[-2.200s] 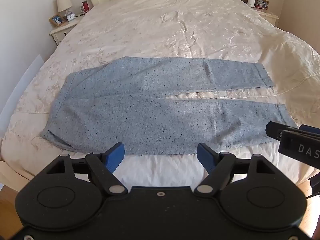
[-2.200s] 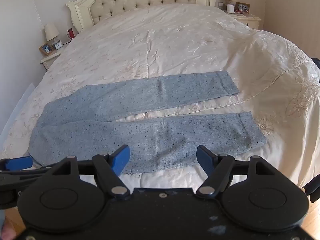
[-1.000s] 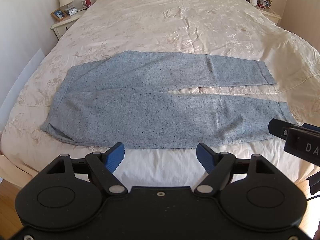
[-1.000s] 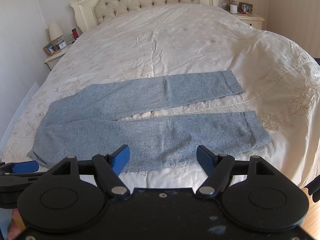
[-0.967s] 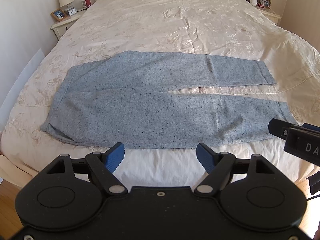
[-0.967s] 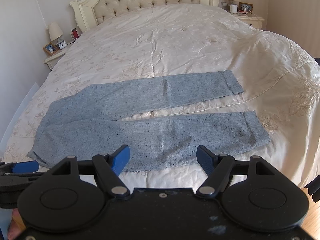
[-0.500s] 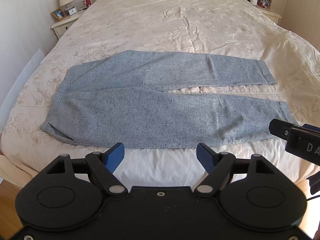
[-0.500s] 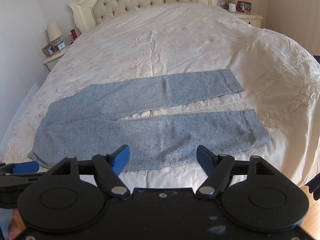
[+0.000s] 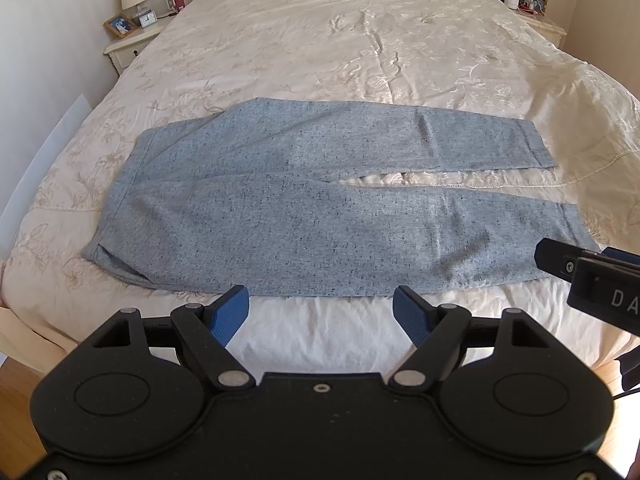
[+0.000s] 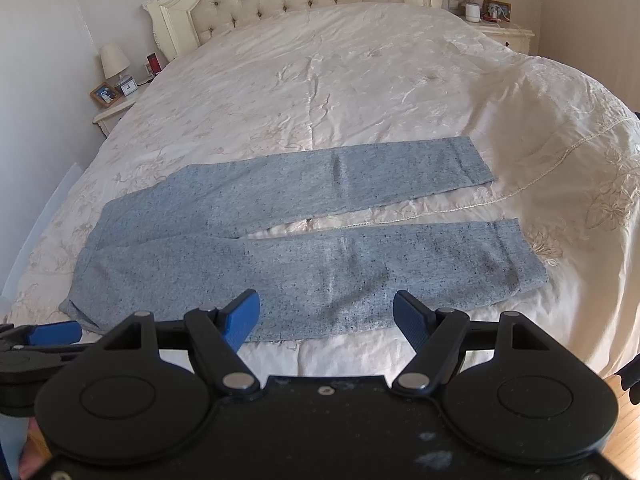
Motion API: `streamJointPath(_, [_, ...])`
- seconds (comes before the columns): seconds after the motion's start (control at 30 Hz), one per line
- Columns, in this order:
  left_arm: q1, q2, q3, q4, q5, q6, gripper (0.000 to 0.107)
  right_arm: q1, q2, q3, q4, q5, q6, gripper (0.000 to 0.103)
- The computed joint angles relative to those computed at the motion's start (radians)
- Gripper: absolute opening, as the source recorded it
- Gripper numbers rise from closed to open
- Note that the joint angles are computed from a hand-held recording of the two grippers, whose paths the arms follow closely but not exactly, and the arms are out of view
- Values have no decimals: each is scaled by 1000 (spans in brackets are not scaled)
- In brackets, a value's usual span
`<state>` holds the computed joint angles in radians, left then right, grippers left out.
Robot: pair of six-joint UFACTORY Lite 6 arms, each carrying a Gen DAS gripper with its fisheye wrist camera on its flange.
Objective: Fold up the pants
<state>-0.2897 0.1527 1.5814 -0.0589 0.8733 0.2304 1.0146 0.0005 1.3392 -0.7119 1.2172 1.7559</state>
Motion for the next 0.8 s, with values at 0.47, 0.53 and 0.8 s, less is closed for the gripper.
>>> streamJointPath(0.47, [-2,57,73,20,38,4,79,-40,36,30,24,-30,-52,78])
streamJointPath(0.53, [10,79,100,13,52,26,79,-48,67,55,28,-32,-60,78])
streamJointPath(0.8, [75,247,309,-32,108,118,79,-79,260,250,4,34,-55,78])
